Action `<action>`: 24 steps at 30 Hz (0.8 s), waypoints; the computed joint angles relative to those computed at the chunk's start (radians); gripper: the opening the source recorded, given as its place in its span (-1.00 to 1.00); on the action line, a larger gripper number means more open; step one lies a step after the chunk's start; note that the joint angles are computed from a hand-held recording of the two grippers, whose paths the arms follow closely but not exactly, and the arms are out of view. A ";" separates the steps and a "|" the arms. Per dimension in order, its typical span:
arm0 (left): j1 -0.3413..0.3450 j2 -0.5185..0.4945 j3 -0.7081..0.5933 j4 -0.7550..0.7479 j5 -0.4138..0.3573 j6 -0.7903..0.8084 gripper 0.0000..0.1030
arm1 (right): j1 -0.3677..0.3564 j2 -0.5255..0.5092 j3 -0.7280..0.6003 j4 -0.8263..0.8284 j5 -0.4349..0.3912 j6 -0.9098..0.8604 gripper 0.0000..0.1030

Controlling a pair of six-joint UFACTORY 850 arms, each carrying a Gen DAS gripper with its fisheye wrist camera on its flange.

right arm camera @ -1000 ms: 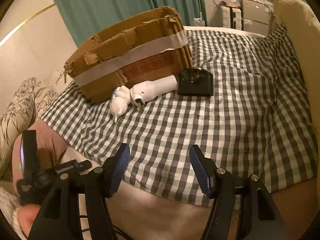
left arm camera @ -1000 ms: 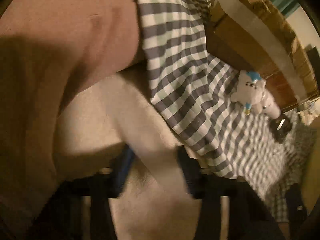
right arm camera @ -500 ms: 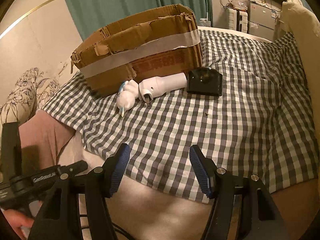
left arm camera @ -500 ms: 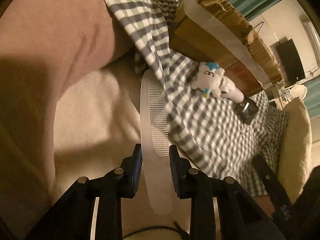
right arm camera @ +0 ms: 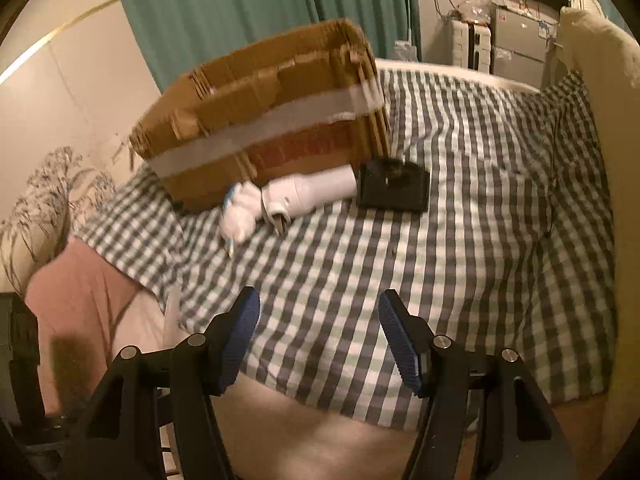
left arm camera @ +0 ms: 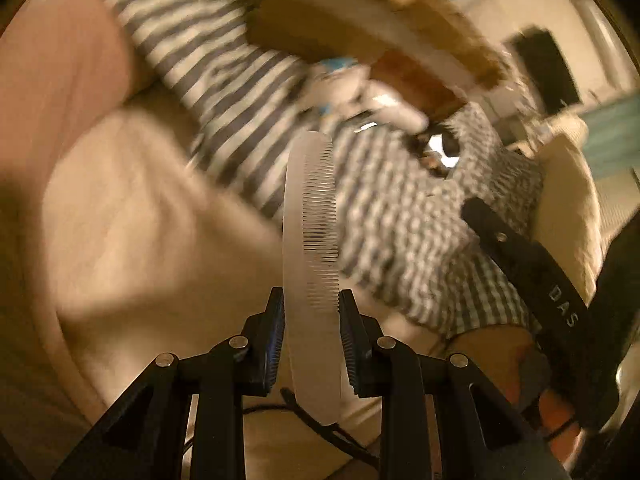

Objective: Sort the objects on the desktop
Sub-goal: 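Lift the white comb with the left tool, then grasp the white toy figure with right tool while left tool holds the comb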

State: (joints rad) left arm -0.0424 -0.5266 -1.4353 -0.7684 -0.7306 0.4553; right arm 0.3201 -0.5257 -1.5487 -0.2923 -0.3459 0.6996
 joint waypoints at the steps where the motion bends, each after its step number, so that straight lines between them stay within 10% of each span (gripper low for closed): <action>1: -0.005 0.008 -0.001 -0.018 0.051 0.036 -0.49 | -0.002 0.002 -0.004 0.010 0.011 -0.017 0.20; 12: -0.026 -0.038 -0.072 0.018 0.452 0.150 -0.49 | -0.004 -0.262 -0.332 0.507 -0.011 -0.455 0.20; 20: -0.015 -0.089 -0.103 0.106 0.505 0.084 -0.49 | 0.006 -0.483 -0.635 0.479 -0.140 -0.363 0.19; 24: -0.019 -0.105 -0.109 0.138 0.519 0.066 -0.49 | 0.020 -0.571 -0.776 0.397 -0.230 -0.303 -0.20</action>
